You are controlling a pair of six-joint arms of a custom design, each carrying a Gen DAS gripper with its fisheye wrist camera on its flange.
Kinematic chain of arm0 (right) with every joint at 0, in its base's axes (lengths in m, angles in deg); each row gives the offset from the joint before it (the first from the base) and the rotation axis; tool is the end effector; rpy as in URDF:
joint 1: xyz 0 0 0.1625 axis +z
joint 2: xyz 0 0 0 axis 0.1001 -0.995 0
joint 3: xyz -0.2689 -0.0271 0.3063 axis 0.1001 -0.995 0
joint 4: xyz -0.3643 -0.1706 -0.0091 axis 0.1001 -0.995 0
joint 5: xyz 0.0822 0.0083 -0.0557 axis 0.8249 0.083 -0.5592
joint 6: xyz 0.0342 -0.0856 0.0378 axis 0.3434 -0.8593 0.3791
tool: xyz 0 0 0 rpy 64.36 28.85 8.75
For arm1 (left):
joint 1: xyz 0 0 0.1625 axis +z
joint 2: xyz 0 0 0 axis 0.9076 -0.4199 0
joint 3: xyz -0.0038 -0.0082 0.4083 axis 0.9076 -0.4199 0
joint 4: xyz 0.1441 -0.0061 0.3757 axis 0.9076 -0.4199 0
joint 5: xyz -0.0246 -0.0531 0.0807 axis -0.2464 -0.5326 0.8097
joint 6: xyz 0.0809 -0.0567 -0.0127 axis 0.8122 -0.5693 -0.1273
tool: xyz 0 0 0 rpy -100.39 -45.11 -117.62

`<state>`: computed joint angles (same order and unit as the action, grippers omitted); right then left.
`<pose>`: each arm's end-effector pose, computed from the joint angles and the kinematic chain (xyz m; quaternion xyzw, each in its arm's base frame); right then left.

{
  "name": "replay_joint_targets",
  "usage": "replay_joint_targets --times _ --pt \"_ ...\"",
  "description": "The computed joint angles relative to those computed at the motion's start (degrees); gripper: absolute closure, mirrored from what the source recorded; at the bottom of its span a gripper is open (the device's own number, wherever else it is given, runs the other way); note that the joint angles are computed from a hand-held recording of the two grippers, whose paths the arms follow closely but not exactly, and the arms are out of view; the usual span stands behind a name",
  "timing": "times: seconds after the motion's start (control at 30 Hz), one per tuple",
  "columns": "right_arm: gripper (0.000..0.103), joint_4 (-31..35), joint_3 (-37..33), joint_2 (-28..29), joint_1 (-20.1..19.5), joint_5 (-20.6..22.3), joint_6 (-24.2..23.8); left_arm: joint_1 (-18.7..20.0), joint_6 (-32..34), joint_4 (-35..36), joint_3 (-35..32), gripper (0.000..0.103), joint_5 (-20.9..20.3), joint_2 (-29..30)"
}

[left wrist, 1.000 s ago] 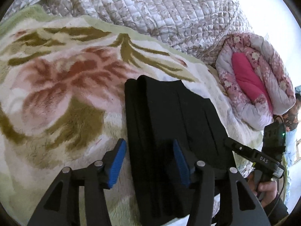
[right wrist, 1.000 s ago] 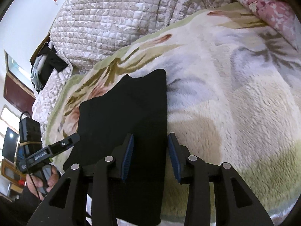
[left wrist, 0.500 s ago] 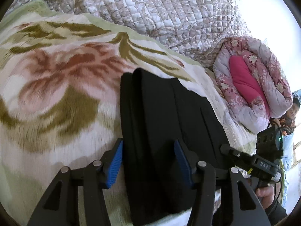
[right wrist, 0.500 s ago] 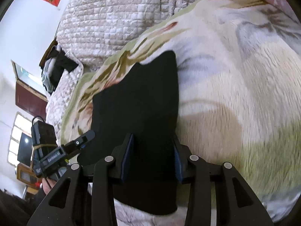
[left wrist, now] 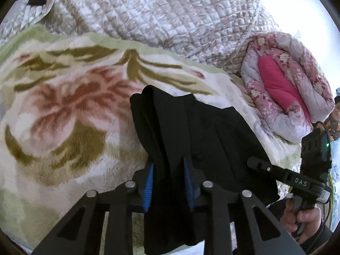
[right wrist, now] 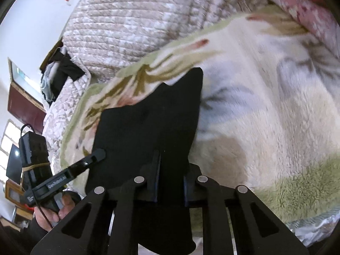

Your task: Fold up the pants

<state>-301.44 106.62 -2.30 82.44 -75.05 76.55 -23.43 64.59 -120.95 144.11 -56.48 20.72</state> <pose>0.1028 -0.2968 0.1303 0.0000 -0.8982 0.4195 0.1316 -0.2000 -0.4049 0.1190 0.2543 0.9459 -0.1707 0.1068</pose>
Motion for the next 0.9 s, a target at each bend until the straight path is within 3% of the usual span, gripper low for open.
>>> replay_joint_targets --times 0.13,0.53,0.9 --pt "0.088 4.11 -1.69 -2.87 4.36 -1.96 -0.02 -0.67 0.80 0.92 -0.39 0.079 -0.14 -1.36" --pt "0.088 17.87 -11.88 -6.38 9.22 -4.26 -2.60 2.03 7.14 0.10 -6.51 0.080 1.11 -0.22" --pt "0.088 25.51 -22.91 -5.24 7.70 -3.02 -7.33 7.31 16.55 -1.38 -17.96 0.080 1.62 7.14"
